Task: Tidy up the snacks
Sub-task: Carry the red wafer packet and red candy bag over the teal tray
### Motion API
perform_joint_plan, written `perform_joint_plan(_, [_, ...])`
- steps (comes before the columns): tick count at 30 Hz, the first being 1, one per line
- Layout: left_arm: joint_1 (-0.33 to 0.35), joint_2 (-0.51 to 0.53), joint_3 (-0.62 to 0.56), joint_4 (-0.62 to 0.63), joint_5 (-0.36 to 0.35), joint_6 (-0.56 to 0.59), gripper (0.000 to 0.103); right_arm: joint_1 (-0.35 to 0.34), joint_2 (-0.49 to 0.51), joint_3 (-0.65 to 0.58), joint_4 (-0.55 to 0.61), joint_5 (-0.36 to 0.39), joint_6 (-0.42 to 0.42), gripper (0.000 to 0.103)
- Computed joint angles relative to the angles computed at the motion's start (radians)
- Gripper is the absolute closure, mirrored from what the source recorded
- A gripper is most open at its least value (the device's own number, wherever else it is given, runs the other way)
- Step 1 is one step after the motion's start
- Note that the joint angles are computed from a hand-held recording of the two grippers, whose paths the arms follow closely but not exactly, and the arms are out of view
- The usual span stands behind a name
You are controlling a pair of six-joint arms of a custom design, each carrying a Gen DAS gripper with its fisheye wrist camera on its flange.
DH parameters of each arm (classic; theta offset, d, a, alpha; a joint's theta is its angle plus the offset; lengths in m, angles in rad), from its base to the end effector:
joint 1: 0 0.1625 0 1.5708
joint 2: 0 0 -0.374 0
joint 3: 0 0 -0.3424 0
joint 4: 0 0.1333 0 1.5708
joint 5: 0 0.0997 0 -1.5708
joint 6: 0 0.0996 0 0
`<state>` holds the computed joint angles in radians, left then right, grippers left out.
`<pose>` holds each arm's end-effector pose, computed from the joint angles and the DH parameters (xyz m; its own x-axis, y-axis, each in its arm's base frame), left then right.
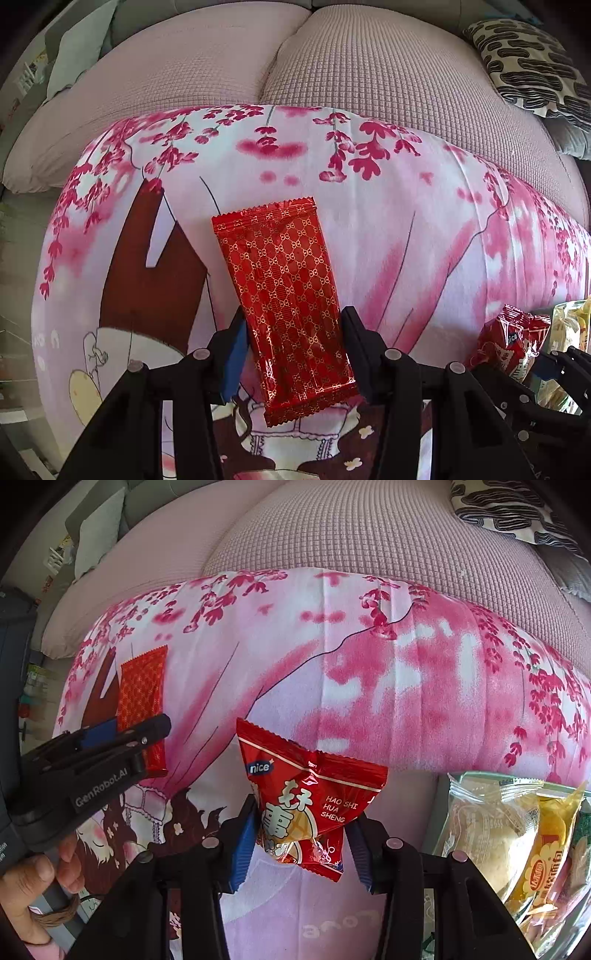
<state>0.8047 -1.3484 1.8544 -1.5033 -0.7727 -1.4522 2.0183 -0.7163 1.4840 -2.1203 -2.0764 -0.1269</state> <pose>-0.1493 -0.4503 0.2488 -0.6060 -0.5107 -0.6099 -0.1631 0.8302 -0.5330 0.3393 -0.5103 0.0636 -0.6839 -0.5807 0.4417 -0.5131 0.8132 0.2746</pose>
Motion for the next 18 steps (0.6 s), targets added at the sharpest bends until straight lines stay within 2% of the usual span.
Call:
perform_joint_plan(7, [-0.126, -0.118, 0.222, -0.178, 0.016, -0.162, 0.053, -0.014, -0.137, 0.204, -0.173, 0.072, -0.044, 0.057])
perform_joint_plan(10, [-0.189, -0.148, 0.285, -0.166, 0.028, -0.279, 0.053, -0.021, -0.185, 0.288, -0.250, 0.095, -0.060, 0.058])
perform_joint_plan(13, [-0.262, -0.152, 0.299, -0.106, 0.030, -0.397, 0.053, -0.020, -0.228, 0.357, -0.321, 0.110, -0.081, 0.058])
perform_joint_plan(18, [-0.338, -0.132, 0.318, -0.075, 0.043, -0.515, 0.053, -0.005, -0.309, 0.472, -0.449, 0.121, -0.119, 0.058])
